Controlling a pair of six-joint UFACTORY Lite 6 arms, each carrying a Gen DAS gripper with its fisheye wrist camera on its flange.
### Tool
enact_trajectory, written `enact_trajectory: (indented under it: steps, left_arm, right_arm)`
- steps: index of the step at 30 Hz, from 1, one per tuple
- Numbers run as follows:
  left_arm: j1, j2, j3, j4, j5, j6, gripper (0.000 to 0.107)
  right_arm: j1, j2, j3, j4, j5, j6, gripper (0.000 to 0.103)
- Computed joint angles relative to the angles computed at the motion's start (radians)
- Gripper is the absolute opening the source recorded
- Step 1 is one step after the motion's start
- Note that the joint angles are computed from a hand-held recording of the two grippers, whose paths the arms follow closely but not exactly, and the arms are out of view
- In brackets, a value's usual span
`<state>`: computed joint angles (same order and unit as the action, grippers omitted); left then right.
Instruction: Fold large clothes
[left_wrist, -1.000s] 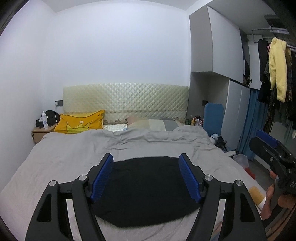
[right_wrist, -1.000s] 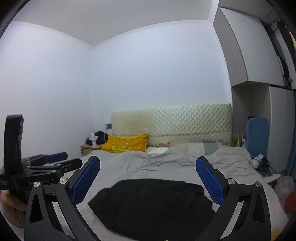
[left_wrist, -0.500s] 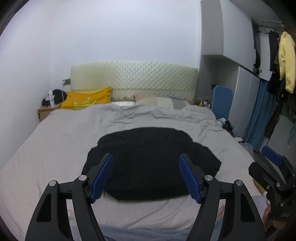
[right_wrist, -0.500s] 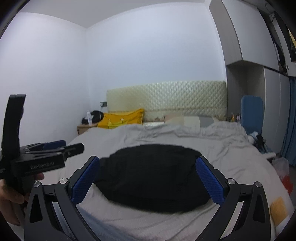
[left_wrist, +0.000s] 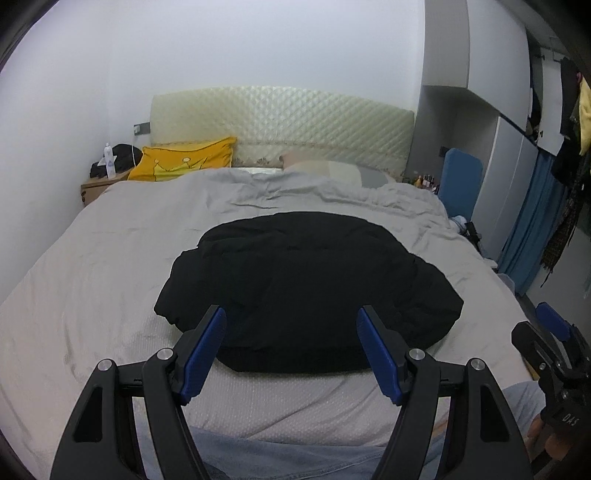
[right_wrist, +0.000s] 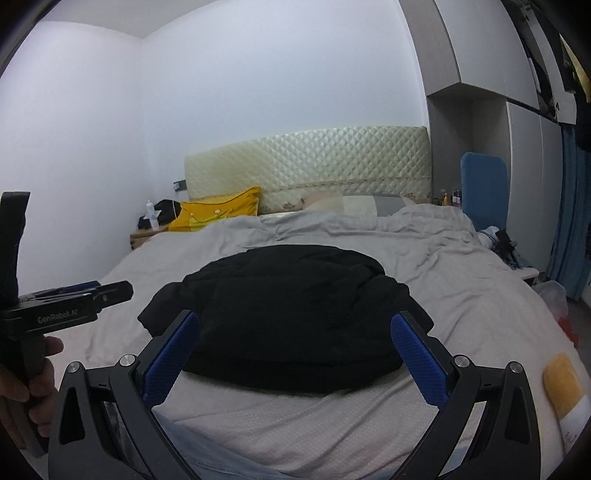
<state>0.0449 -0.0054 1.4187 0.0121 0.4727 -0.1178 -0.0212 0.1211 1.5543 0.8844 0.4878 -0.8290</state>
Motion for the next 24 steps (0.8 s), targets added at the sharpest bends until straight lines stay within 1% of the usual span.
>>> enact_trajectory:
  steps: [5,21,24]
  left_arm:
    - [-0.011,0.005,0.009,0.019,0.013,-0.018,0.074]
    - [-0.034,0.012,0.025,0.134,0.036,-0.120,0.074]
    - [-0.025,0.006,0.019,0.122,0.037,-0.112,0.074]
  right_arm:
    - [0.005,0.027,0.020,-0.023,0.008,0.020,0.103]
    - [0.001,0.013,0.007,-0.032,0.002,0.026,0.103]
    - [0.006,0.004,-0.005,-0.033,-0.004,0.027,0.103]
